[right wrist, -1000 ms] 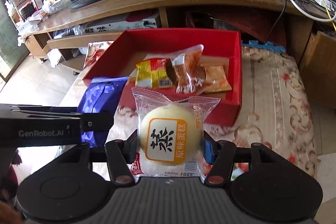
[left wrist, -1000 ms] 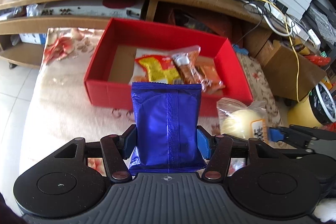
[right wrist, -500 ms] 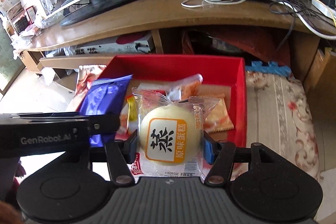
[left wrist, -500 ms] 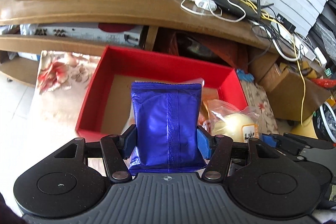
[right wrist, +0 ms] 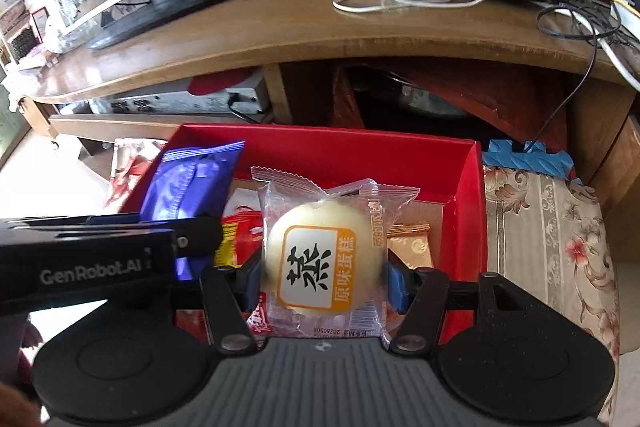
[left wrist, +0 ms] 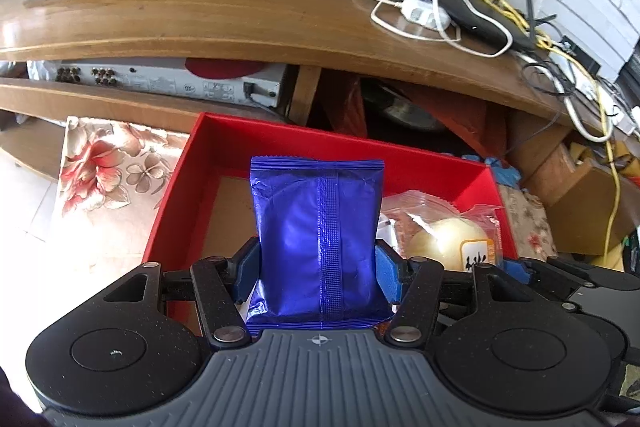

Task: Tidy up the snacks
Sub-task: 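Lift both held packets and carry them over the red box, then lower both packets into the red box and open both tools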

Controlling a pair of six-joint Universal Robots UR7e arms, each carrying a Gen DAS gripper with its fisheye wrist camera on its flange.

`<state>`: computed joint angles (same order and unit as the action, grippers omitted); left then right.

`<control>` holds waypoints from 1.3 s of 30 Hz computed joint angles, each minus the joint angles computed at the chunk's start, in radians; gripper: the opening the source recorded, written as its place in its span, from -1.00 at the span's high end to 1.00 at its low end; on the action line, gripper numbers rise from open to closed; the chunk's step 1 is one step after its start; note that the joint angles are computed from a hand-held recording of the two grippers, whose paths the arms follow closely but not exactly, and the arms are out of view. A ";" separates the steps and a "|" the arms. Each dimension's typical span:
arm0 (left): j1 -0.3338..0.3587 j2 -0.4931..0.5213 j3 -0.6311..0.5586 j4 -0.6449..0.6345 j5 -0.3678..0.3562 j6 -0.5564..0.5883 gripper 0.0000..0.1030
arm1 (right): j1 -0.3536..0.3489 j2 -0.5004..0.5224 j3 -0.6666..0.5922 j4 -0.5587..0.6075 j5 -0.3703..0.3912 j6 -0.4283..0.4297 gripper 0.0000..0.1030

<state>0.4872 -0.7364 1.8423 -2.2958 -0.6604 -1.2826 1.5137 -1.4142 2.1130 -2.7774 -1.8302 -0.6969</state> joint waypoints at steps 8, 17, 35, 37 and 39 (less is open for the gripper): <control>0.025 0.003 0.002 0.026 -0.008 -0.035 -0.28 | -0.011 0.054 -0.005 -0.040 -0.012 -0.023 -0.10; 0.031 0.000 -0.001 0.070 -0.011 -0.066 -0.29 | -0.012 0.069 0.006 -0.088 -0.027 -0.055 -0.11; 0.005 0.002 -0.018 0.156 0.005 -0.077 -0.48 | 0.008 0.056 0.030 -0.129 -0.068 -0.091 -0.33; 0.001 -0.001 -0.017 0.161 0.005 -0.084 -0.50 | 0.009 0.051 0.032 -0.134 -0.068 -0.097 -0.39; -0.004 -0.008 -0.011 0.158 0.005 -0.087 -0.53 | 0.009 0.043 0.033 -0.127 -0.066 -0.094 -0.41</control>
